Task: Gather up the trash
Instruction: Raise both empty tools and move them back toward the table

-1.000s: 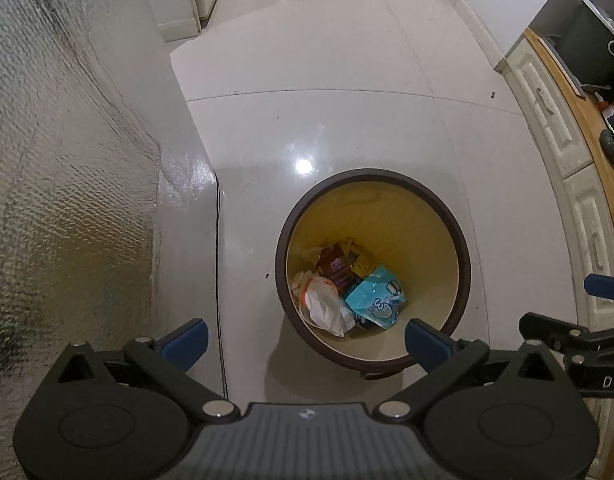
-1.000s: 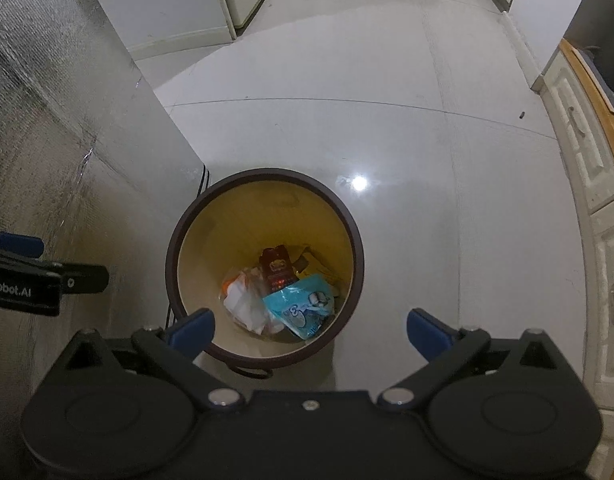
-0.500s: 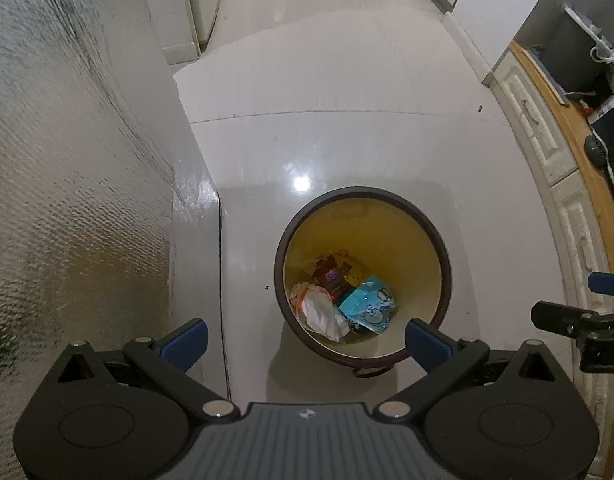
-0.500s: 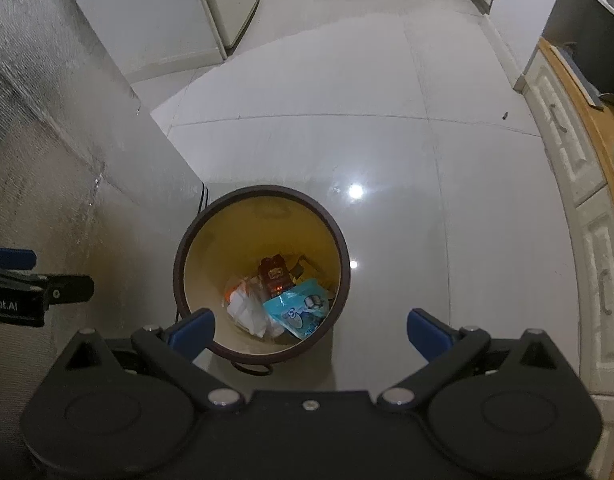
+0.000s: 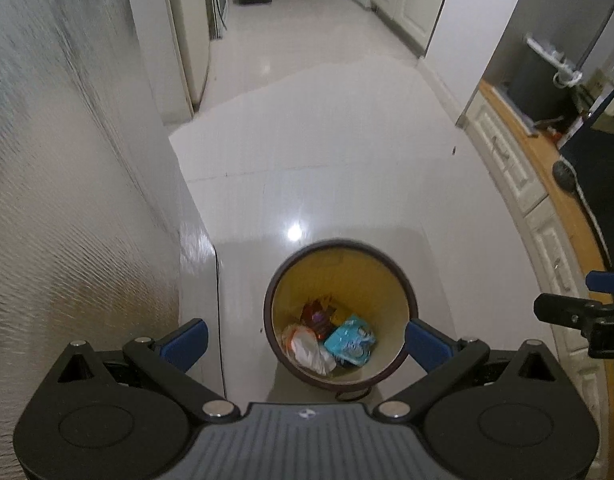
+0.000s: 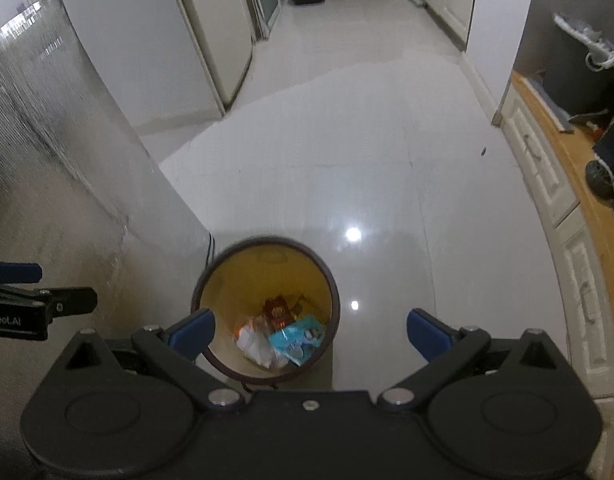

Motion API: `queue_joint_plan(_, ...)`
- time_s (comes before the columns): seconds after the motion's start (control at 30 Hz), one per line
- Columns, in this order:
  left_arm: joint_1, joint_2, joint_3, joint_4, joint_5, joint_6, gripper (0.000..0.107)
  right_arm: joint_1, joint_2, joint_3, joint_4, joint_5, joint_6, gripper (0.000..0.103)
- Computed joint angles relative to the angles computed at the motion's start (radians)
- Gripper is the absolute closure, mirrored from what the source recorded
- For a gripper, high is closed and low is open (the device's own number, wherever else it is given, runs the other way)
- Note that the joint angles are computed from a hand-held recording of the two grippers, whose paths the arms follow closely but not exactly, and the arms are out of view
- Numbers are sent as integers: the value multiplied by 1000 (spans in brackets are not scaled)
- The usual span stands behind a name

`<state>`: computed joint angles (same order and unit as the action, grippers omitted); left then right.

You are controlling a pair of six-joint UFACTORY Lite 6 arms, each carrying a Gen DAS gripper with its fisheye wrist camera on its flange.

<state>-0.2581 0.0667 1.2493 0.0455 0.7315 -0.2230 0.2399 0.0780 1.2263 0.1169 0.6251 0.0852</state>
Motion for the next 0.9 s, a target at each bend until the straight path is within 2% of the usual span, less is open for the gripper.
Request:
queue_joint_plan(0.33,-29,-175,14,44,34,-67,4,12,-217,-23,-57,6,74,0)
queue_joint_plan(0.57,-59,-287,87,72,90,-91,4,35,-297,38,-123,27,132,0)
queue_joint_plan(0.9,-104,-301,391,161,239,-82,4,147,-289,288,-228,110,211,0)
